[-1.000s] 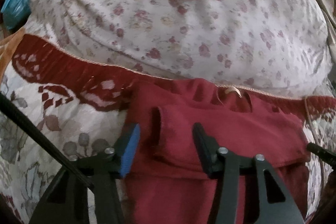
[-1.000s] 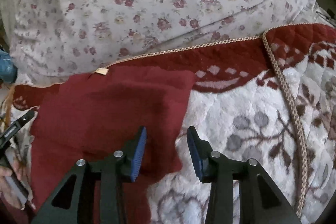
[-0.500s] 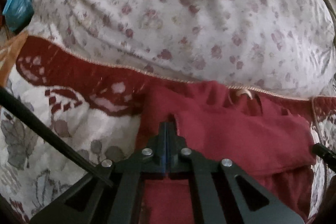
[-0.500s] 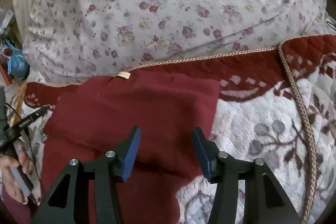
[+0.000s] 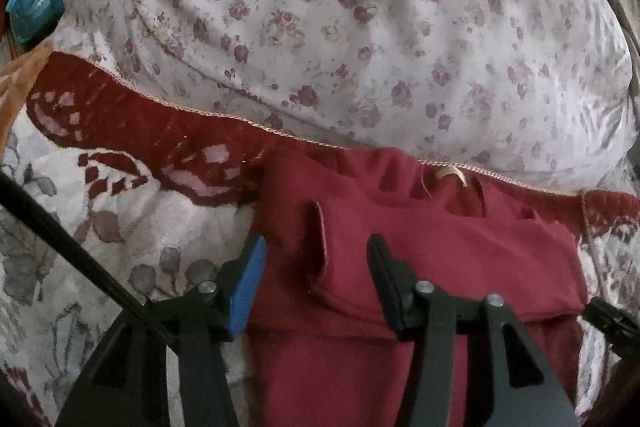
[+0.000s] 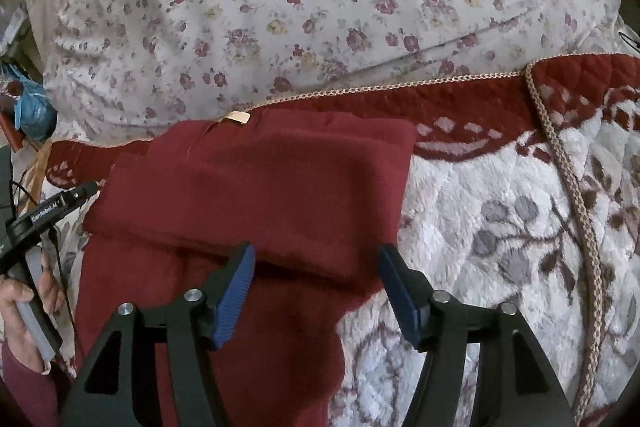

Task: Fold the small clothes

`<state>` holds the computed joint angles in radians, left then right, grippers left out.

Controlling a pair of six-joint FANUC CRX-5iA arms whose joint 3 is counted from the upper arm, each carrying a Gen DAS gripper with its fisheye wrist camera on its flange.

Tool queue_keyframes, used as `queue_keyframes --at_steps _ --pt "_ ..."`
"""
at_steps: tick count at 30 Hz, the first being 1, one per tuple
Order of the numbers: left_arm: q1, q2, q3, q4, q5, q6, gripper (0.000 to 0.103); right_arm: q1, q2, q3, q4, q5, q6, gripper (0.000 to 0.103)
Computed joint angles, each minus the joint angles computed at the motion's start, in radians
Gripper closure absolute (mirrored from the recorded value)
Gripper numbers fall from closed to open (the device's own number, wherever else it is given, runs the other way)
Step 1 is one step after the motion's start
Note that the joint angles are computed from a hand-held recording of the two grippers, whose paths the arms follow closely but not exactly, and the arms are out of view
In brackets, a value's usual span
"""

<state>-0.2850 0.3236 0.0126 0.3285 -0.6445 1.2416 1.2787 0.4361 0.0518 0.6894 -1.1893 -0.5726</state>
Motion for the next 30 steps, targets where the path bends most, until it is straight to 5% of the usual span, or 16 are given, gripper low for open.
queue_keyframes --at_steps 10,18,23,27,28,29,30 --pt "-0.019 -0.047 -0.037 -0.1 0.045 0.029 0.049 -0.002 0.034 0.034 0.014 -0.015 0.017 0.034" --pt "-0.022 -0.018 0.001 -0.151 0.005 0.066 0.049 -0.009 0.022 0.034 -0.05 0.004 0.099 0.036" --pt "-0.025 0.0 0.019 -0.169 -0.014 0.086 0.048 -0.013 -0.029 -0.037 0.027 -0.042 -0.029 0.022" --pt "-0.031 0.009 0.027 -0.189 -0.014 0.096 0.043 -0.087 -0.081 -0.153 0.039 0.089 -0.167 0.021" --pt "-0.034 0.013 0.033 -0.201 -0.017 0.102 0.043 -0.107 -0.08 -0.161 0.023 0.125 -0.146 0.025" --pt "-0.036 0.015 0.036 -0.209 -0.018 0.104 0.042 -0.125 -0.074 -0.163 0.004 0.151 -0.113 0.055" --pt "-0.037 0.017 0.037 -0.211 -0.018 0.101 0.042 -0.14 -0.058 -0.143 -0.031 0.151 -0.048 0.074"
